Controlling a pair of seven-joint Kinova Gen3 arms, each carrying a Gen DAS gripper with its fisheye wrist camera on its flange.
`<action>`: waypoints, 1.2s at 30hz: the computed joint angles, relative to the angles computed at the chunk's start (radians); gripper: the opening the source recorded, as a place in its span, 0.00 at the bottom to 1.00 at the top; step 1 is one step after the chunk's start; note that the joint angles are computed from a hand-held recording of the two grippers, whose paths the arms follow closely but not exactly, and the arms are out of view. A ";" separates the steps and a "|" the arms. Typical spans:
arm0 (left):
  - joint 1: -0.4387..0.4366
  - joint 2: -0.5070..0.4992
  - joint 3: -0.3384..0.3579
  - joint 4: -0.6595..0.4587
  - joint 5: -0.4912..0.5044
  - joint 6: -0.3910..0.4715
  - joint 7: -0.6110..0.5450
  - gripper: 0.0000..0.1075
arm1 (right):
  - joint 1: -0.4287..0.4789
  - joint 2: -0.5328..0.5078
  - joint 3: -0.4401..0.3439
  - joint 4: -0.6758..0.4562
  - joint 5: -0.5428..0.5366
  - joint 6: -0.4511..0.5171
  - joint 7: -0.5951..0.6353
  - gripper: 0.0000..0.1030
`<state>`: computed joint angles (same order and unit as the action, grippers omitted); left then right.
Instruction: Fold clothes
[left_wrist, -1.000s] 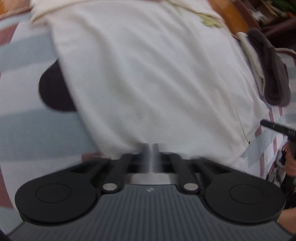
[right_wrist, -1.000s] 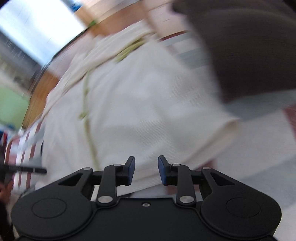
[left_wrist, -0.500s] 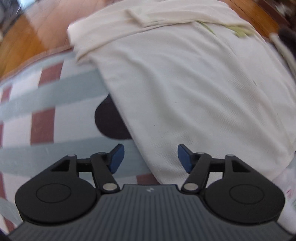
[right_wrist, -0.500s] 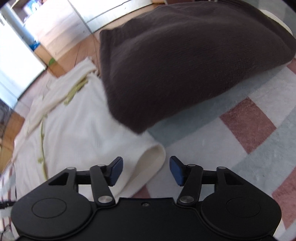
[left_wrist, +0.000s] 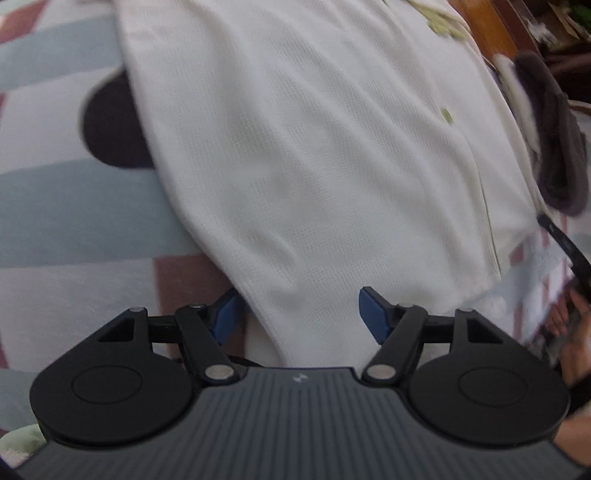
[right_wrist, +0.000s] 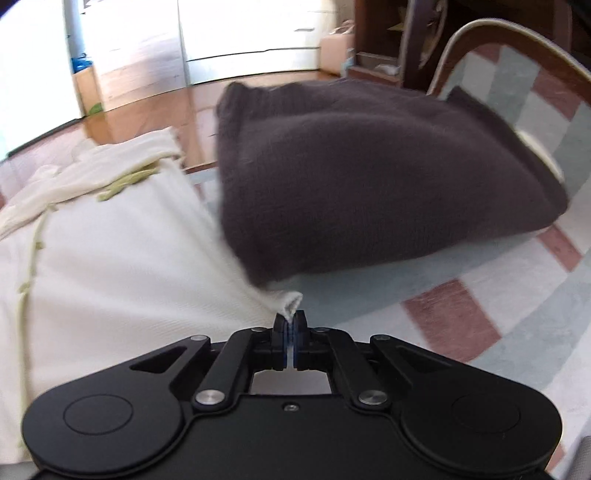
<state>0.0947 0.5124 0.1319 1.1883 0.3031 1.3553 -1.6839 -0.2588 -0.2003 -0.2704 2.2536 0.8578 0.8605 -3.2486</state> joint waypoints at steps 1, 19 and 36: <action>0.014 -0.024 -0.008 0.019 -0.035 -0.039 0.023 0.63 | 0.018 -0.010 -0.005 0.002 -0.014 -0.016 0.010 0.03; 0.009 -0.006 0.038 0.039 0.017 -0.054 -0.058 0.28 | 0.301 -0.012 -0.169 0.052 -0.100 -0.293 0.011 0.42; -0.011 -0.069 0.025 -0.022 0.097 -0.369 -0.109 0.02 | 0.335 0.194 -0.203 -0.409 0.192 -0.251 0.454 0.07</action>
